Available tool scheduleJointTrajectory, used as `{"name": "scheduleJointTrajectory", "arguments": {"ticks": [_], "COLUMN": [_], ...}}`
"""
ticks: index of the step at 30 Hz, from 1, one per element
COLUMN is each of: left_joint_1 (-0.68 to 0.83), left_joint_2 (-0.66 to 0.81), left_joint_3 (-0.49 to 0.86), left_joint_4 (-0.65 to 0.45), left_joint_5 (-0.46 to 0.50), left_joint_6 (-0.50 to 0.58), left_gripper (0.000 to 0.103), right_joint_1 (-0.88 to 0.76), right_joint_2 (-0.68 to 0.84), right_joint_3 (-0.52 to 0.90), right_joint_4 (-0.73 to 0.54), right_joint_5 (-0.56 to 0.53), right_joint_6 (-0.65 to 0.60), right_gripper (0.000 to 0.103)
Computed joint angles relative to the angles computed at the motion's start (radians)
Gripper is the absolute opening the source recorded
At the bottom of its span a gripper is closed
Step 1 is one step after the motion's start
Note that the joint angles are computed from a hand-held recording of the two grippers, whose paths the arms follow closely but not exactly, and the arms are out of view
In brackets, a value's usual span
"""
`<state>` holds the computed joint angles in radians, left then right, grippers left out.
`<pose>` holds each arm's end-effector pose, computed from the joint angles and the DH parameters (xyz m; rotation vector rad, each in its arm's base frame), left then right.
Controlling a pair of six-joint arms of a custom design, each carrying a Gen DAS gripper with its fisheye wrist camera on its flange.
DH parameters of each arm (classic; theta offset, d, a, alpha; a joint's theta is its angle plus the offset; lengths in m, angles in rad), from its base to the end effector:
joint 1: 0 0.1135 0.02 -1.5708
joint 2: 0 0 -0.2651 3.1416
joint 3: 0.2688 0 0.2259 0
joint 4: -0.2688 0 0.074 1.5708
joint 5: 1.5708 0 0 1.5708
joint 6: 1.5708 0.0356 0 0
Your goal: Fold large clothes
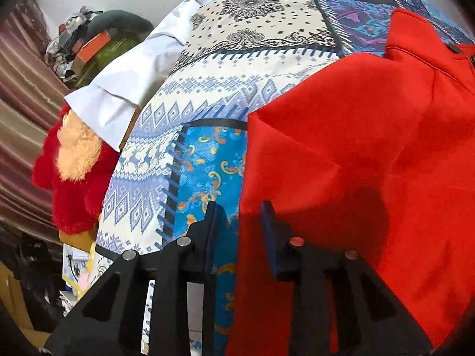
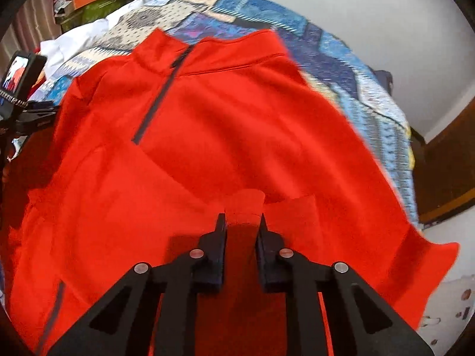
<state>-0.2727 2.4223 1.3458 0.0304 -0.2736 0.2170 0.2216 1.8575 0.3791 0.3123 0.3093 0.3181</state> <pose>0.4165 -0.1065 0.0312 0.5352 2.5369 0.3371 0.2144 0.0372 0.0573 0.2133 2.6534 -0.2543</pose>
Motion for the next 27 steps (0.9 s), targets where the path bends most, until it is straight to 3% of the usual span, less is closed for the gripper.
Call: {"name": "scheduleJointTrajectory", "arguments": {"ticks": [5, 8, 14, 23, 27], "left_joint_1": [0.025, 0.02, 0.022, 0.022, 0.001], "left_joint_2": [0.008, 0.018, 0.022, -0.019, -0.152], "left_joint_3": [0.047, 0.044, 0.044, 0.005, -0.171], "left_joint_4": [-0.066, -0.045, -0.038, -0.061, 0.039], "left_joint_5": [0.006, -0.055, -0.073, -0.085, -0.049], "left_joint_6": [-0.024, -0.01, -0.029, -0.025, 0.017], "left_gripper": [0.031, 0.031, 0.031, 0.031, 0.031], "right_joint_1": [-0.2, -0.307, -0.354, -0.202, -0.16], "right_joint_2": [-0.074, -0.067, -0.124, -0.1, -0.098], "right_joint_3": [-0.123, -0.21, -0.316, -0.321, -0.293], "right_joint_4": [0.066, 0.168, 0.244, 0.19, 0.128], "right_joint_5": [-0.031, -0.037, 0.02, 0.206, 0.243], "right_joint_6": [-0.111, -0.191, -0.293, -0.13, -0.086], "right_gripper": [0.014, 0.014, 0.015, 0.018, 0.018]}}
